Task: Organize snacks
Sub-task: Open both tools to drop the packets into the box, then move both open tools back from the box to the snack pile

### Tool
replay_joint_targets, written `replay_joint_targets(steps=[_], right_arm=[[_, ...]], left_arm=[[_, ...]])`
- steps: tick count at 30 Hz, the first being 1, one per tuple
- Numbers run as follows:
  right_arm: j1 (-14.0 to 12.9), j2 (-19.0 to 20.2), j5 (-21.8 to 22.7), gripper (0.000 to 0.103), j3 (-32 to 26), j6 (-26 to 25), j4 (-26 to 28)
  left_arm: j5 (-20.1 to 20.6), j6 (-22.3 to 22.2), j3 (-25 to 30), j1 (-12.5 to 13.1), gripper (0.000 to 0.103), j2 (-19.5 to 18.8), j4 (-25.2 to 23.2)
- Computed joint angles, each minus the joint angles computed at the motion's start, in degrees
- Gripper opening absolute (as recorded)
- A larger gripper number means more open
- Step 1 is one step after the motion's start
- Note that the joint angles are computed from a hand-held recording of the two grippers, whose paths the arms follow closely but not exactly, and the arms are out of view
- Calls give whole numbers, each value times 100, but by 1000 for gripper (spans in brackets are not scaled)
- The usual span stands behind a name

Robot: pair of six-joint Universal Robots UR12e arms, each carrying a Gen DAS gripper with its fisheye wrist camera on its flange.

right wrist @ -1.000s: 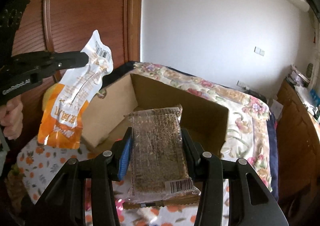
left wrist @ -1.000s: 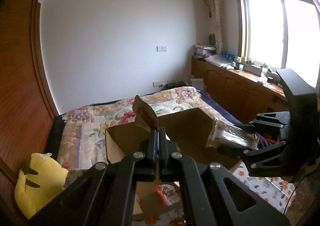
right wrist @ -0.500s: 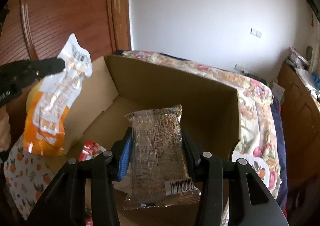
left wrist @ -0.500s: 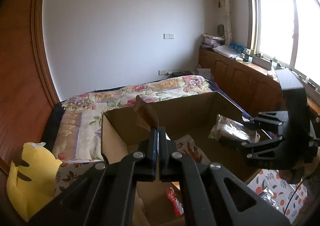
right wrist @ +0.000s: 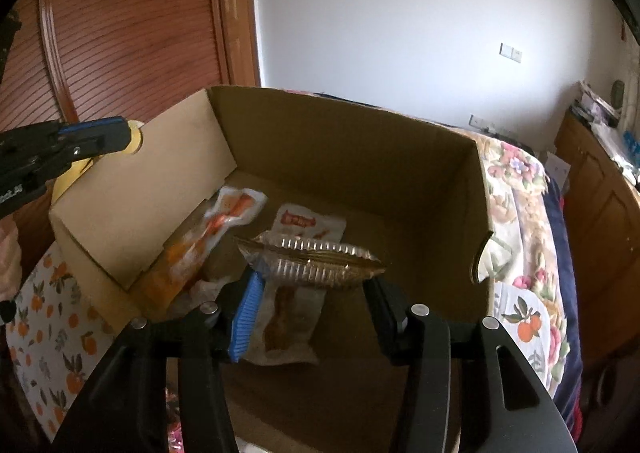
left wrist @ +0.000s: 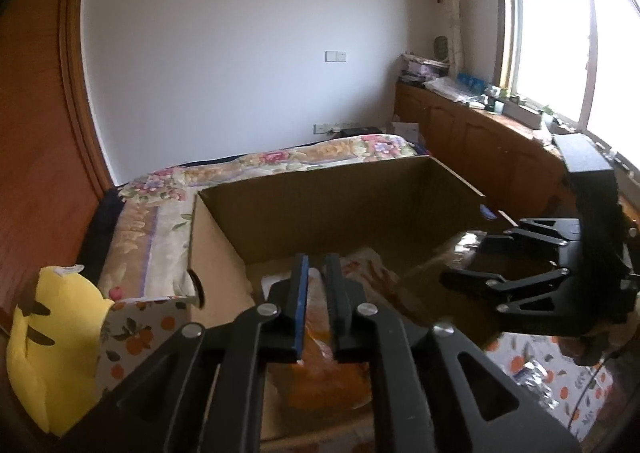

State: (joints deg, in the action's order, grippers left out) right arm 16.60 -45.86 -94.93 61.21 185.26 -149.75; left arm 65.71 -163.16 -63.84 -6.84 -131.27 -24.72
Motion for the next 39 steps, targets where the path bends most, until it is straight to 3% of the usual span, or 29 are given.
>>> replay_joint_targets(steps=[3,11,17,25,31,39], right_arm=[[-2,-98,105,51,157,119,-171],[67,-451,16,55,635,262,-478],[174,-756,-179,56,1140,474,-767],[311,-1184,-550,72,2062,853,-1196],[327,-1316,-438,73,2575,1345,-1439],[363,-1323,-376,73,2879,1647,-1607]], left_arm=[[-99,41,-232,12,23,138,117],[-271,383,-937,41,29,573,310],[-582,308,-1422,124,35,894,418],[-635,471,-2184,173,37,1255,646],[-873,564,-2595,211,37,1433,678],[-789,443,-2950,193,37,1512,741]])
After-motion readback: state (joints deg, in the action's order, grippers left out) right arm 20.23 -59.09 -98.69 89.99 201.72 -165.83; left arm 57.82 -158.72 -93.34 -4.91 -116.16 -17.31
